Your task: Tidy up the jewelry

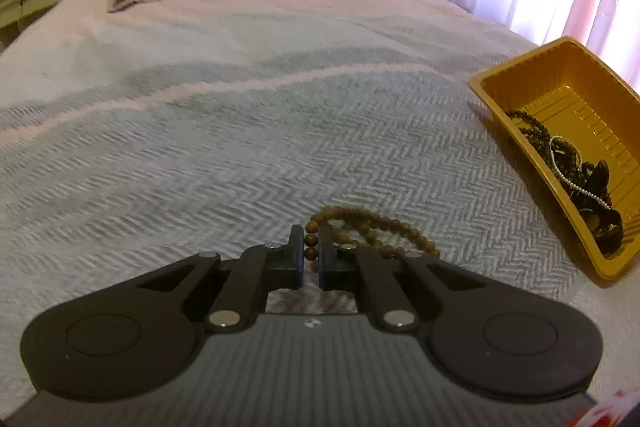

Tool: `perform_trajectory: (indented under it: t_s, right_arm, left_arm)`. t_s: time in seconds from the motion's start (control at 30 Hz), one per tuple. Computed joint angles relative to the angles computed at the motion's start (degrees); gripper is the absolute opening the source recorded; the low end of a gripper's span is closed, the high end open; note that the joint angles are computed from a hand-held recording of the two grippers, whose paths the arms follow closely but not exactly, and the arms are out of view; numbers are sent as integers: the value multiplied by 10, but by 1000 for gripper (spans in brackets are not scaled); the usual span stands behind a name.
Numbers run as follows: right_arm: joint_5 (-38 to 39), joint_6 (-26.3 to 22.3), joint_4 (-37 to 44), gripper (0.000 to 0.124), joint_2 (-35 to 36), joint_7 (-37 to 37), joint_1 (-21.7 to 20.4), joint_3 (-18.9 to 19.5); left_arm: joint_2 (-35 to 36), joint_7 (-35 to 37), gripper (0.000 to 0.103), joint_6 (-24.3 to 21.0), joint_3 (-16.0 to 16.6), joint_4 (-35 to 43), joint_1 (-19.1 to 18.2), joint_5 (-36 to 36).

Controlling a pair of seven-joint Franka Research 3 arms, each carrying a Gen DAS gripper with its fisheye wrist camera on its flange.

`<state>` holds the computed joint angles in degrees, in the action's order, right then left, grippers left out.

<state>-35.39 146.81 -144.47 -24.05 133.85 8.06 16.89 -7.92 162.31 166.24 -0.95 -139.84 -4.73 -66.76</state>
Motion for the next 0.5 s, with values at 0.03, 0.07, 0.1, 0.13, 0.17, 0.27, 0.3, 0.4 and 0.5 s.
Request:
perform_trajectory:
  t_s: [0.03,0.07,0.1,0.13,0.17,0.27,0.3,0.4,0.5]
  right_arm:
    - [0,1,-1,4,-1,0,0,0]
    - [-1,1,0,4,0,1,0,0]
    - [0,-1,0,4,0,0,0,0]
    - [0,-1,0,4,0,0,0,0]
    - [0,-1,0,4,0,0,0,0]
    - [1,-1,0,4,0,0,1,-1]
    - [1,-2,1,4,0,0,1,-1]
    - [1,-2,0,4,-1,-1,1,-1]
    - [1,-2,0,4,0,0,1,-1]
  left_arm:
    - [-3,-2,5,11,-2,-4,1,8]
    - [-5,-9,5,13,-1,-5,3,19]
    - [-4,-15,5,6,2,-5,4,27]
    - [-1,-21,5,-1,5,-3,6,37]
    - [3,-30,5,-3,5,-2,8,50]
    - [18,-40,6,5,1,0,9,66]
    - [22,-42,6,6,-2,0,10,72]
    - [33,-31,11,26,-11,0,7,69]
    - [37,-32,11,39,-17,-3,7,78]
